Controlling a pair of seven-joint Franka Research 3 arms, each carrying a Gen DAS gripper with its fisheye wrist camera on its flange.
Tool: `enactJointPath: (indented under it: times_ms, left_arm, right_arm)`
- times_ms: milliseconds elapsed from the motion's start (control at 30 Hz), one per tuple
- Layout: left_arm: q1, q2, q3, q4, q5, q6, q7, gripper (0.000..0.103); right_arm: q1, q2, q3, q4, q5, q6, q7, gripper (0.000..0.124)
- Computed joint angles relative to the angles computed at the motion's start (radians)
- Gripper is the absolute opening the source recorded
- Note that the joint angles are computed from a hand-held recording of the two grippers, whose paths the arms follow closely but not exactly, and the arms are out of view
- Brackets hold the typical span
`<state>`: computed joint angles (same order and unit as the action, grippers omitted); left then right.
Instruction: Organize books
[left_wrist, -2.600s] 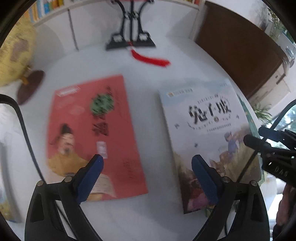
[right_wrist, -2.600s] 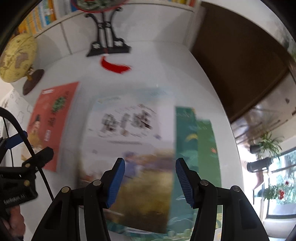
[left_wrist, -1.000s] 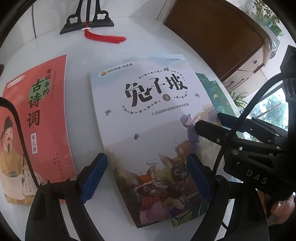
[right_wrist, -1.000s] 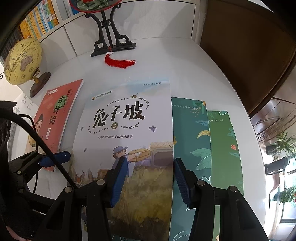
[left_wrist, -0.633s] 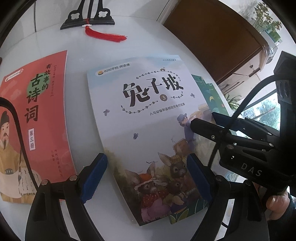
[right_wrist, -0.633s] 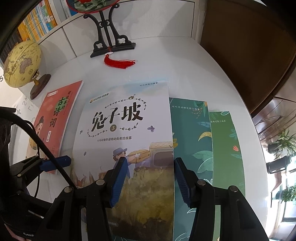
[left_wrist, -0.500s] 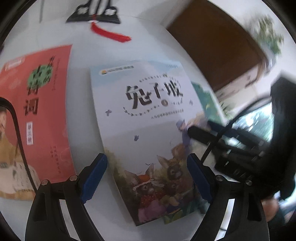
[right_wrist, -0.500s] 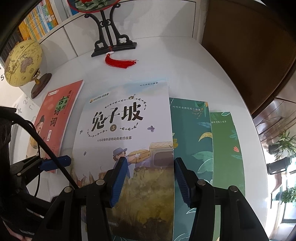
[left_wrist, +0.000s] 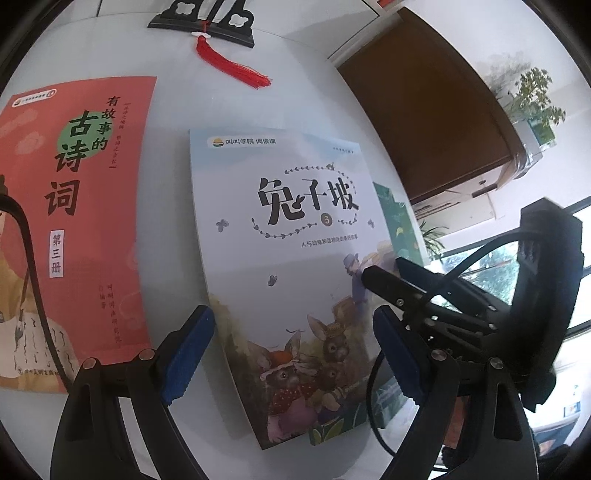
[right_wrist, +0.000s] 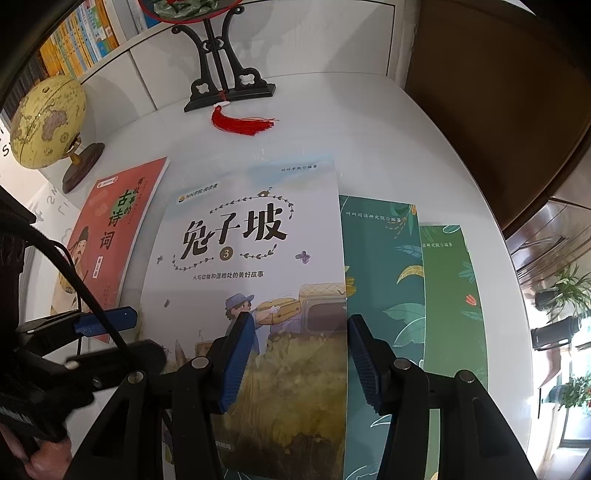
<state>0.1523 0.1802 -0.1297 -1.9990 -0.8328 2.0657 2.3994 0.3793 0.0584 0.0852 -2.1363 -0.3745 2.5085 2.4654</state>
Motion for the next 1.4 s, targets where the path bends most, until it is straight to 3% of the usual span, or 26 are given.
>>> enactJointPath:
  times_ms: [100, 267, 300, 367, 400, 533, 600, 667, 867, 1133, 1400]
  left_arm:
    - [0.009, -0.003, 0.003, 0.006, -0.021, -0.023, 0.004, 0.086]
    - [0.056, 0.026, 0.015, 0.057, -0.119, -0.151, -0.009, 0.086]
    - [0.056, 0.035, 0.030, 0.075, -0.144, -0.195, -0.001, 0.085]
    - [0.101, 0.081, 0.006, 0.124, -0.224, -0.357, 0.002, 0.085]
    - [0.102, 0.079, -0.002, 0.126, -0.240, -0.385, 0.002, 0.085]
    - [0.056, 0.010, -0.006, 0.084, -0.213, -0.306, 0.078, 0.084]
    - [0.045, 0.007, 0.005, 0.084, -0.191, -0.287, 0.068, 0.084]
    - [0.042, 0.004, 0.017, 0.080, -0.167, -0.252, 0.042, 0.084]
    - [0.014, -0.019, 0.029, 0.023, -0.043, -0.060, -0.036, 0.085]
    - [-0.012, -0.029, 0.014, -0.037, 0.044, 0.044, -0.058, 0.085]
    - [-0.016, -0.034, 0.011, -0.052, 0.055, 0.086, -0.061, 0.086]
  right_arm:
    - [-0.001, -0.005, 0.000, -0.007, 0.000, 0.006, 0.001, 0.051]
    - [-0.006, -0.023, 0.001, -0.036, -0.010, 0.041, 0.019, 0.051]
    - [-0.008, -0.028, 0.002, -0.044, -0.016, 0.052, 0.026, 0.051]
    - [-0.011, -0.031, 0.004, -0.051, -0.019, 0.064, 0.029, 0.052]
    - [-0.012, -0.031, 0.005, -0.051, -0.018, 0.068, 0.027, 0.052]
    - [-0.009, -0.013, 0.009, -0.033, -0.015, 0.076, 0.021, 0.053]
    - [-0.011, -0.019, 0.006, -0.047, 0.021, 0.108, 0.022, 0.053]
    - [-0.003, -0.005, 0.009, -0.020, -0.009, 0.067, 0.013, 0.052]
    - [0.009, 0.000, 0.005, -0.008, -0.031, 0.047, 0.021, 0.052]
    - [0.005, -0.002, 0.000, -0.008, 0.000, 0.044, -0.013, 0.052]
    - [0.004, -0.007, 0.003, -0.012, -0.002, 0.046, -0.012, 0.053]
